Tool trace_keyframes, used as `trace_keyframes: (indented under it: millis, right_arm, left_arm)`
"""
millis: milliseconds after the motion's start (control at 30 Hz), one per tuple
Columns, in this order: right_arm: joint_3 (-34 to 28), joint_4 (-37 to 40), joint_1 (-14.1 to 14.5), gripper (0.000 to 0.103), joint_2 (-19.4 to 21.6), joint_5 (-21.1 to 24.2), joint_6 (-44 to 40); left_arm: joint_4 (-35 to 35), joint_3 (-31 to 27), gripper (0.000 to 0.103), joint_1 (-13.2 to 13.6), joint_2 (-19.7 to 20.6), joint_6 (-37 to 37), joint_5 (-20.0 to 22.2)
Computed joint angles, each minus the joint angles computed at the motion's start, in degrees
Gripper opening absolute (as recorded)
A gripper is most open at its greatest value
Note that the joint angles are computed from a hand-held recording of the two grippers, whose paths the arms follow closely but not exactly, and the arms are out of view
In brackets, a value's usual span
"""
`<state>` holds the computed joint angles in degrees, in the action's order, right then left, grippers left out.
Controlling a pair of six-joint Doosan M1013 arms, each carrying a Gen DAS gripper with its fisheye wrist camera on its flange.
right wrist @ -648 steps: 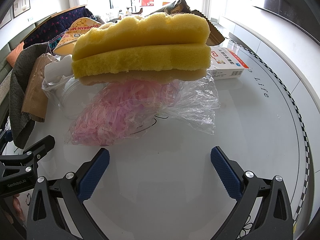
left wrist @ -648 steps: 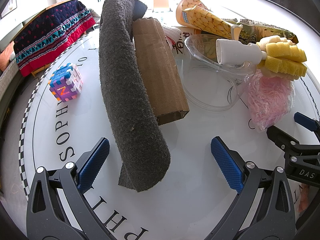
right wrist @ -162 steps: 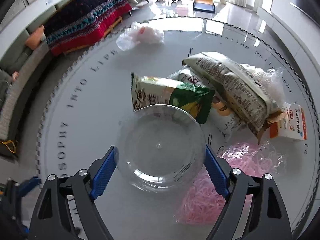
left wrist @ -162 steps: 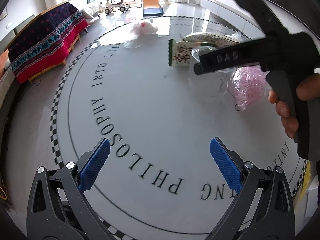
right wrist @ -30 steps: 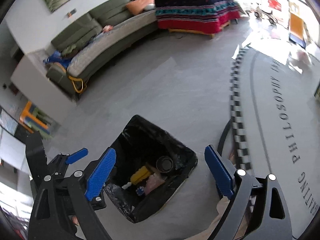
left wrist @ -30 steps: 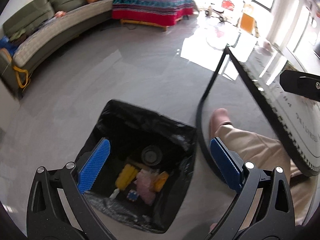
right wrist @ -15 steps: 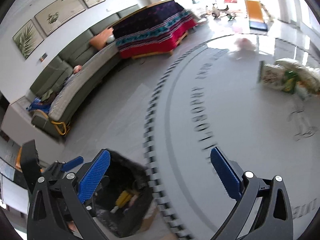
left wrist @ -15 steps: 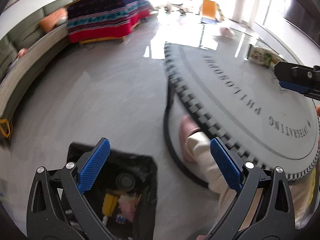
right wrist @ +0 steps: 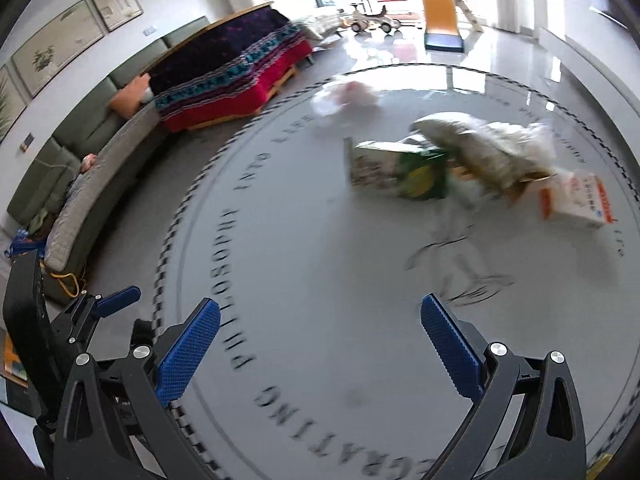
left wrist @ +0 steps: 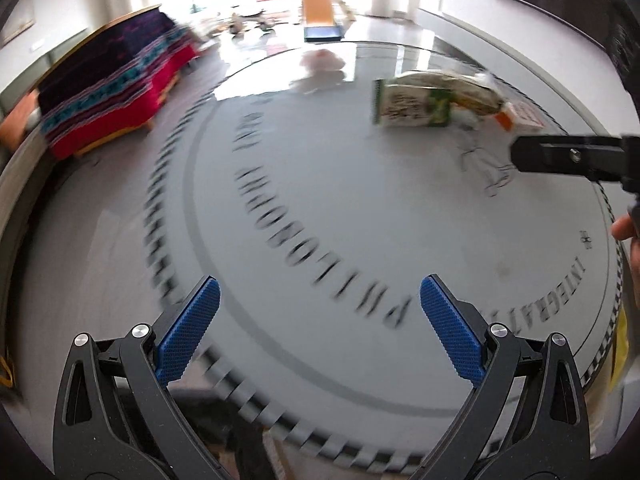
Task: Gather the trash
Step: 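Return to the table and grasp the long white snack bag with the right tool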
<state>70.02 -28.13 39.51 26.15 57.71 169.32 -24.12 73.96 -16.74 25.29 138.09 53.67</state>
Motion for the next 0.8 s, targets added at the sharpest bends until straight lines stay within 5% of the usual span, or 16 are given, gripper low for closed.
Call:
trace_keyframes:
  millis: [200, 400, 600, 800]
  right_arm:
    - [1.9, 0.7, -3.5, 0.1, -2.3, 0.5, -4.6]
    - [1.6, 4.6, -9.0, 0.092, -2.5, 3.7, -10.9]
    - [-2.9, 7.4, -12.5, 0.077, 1.5, 11.9, -22.2]
    - [-5.3, 8.9, -14.3, 0.076, 4.3, 16.5, -29.8]
  left_arm:
    - [-2.2, -4.1, 0.097, -3.2, 2.5, 8.2, 1.9]
    - [-2.5, -8.5, 0.097, -5.2, 5.6, 8.6, 5.6]
    - [-1.7, -13.2, 0.097, -6.7, 8.5, 10.9, 8.9]
    - [-1.1, -20.6, 0.097, -7.2, 12.9, 10.4, 16.4]
